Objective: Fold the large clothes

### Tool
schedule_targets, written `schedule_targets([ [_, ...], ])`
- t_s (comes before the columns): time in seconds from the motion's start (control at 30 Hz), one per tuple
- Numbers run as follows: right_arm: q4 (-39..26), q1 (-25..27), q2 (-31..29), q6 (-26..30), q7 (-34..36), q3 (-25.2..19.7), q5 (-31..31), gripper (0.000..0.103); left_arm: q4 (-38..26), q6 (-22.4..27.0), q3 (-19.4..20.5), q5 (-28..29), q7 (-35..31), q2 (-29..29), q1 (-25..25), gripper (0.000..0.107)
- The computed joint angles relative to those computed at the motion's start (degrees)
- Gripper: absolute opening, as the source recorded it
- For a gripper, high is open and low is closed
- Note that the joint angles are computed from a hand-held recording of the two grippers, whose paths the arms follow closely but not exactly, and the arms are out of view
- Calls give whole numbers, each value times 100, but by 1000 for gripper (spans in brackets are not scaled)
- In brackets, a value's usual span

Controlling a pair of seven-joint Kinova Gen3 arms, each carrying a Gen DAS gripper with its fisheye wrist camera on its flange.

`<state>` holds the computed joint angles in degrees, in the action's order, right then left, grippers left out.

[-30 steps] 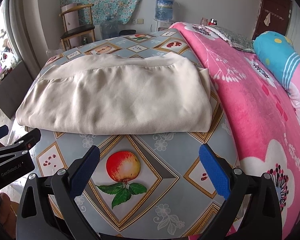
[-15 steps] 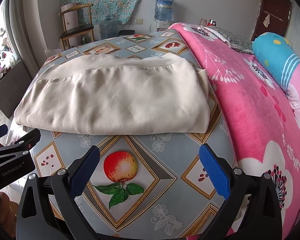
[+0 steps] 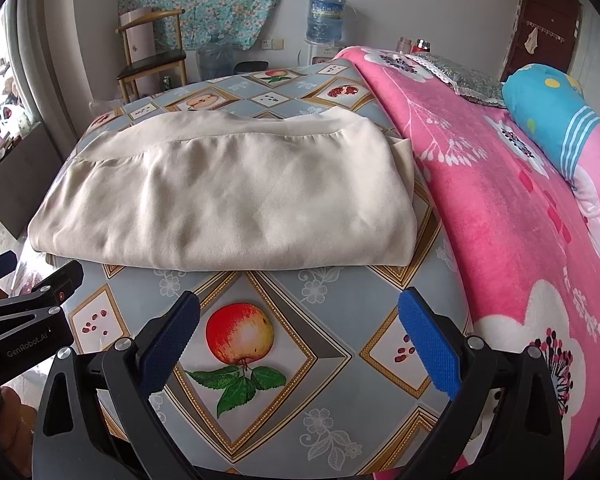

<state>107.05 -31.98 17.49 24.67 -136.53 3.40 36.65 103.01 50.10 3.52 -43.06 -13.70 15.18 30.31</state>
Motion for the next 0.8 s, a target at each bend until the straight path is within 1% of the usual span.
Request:
schedule_targets([
  [0.8,5,-20,-6,28,-77,-12,50,97,-43,17,0,-21,13,33,44,95],
])
